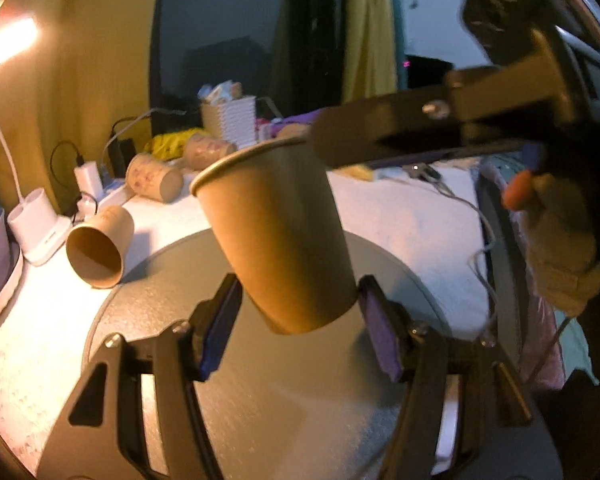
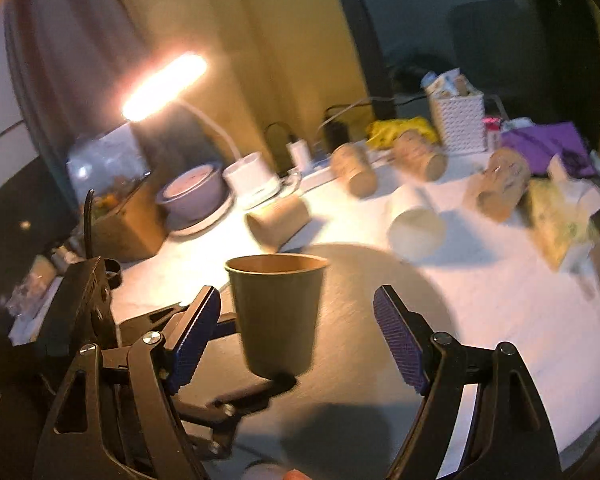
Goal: Flip cup upright
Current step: 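Close the right gripper around the plain brown paper cup's body, then lift the brown cup and rotate the right gripper to turn it upright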
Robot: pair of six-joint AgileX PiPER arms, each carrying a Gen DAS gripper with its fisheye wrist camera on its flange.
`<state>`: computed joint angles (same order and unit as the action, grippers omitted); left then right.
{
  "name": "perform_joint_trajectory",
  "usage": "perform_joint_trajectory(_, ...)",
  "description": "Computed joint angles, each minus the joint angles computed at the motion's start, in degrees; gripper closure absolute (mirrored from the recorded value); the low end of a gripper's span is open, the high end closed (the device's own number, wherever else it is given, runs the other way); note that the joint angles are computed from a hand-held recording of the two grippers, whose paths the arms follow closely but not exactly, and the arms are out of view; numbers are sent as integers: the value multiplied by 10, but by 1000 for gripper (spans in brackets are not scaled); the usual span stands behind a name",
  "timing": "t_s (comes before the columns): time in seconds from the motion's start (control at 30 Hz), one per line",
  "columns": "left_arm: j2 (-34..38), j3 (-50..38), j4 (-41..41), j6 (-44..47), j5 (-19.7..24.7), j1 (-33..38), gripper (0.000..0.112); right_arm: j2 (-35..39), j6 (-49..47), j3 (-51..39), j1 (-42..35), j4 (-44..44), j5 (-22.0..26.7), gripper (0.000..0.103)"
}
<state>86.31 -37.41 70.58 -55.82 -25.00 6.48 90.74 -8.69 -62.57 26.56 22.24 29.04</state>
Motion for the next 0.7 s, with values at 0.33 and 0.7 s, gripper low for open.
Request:
perform_joint_trajectory(0.33, -49, 64, -55, 111, -47, -3, 51, -11, 16, 28, 34, 6, -13, 21)
perform_joint_trajectory(0.7, -89, 102, -94, 177, -36, -31, 50, -28, -55, 46, 19, 71, 4, 34)
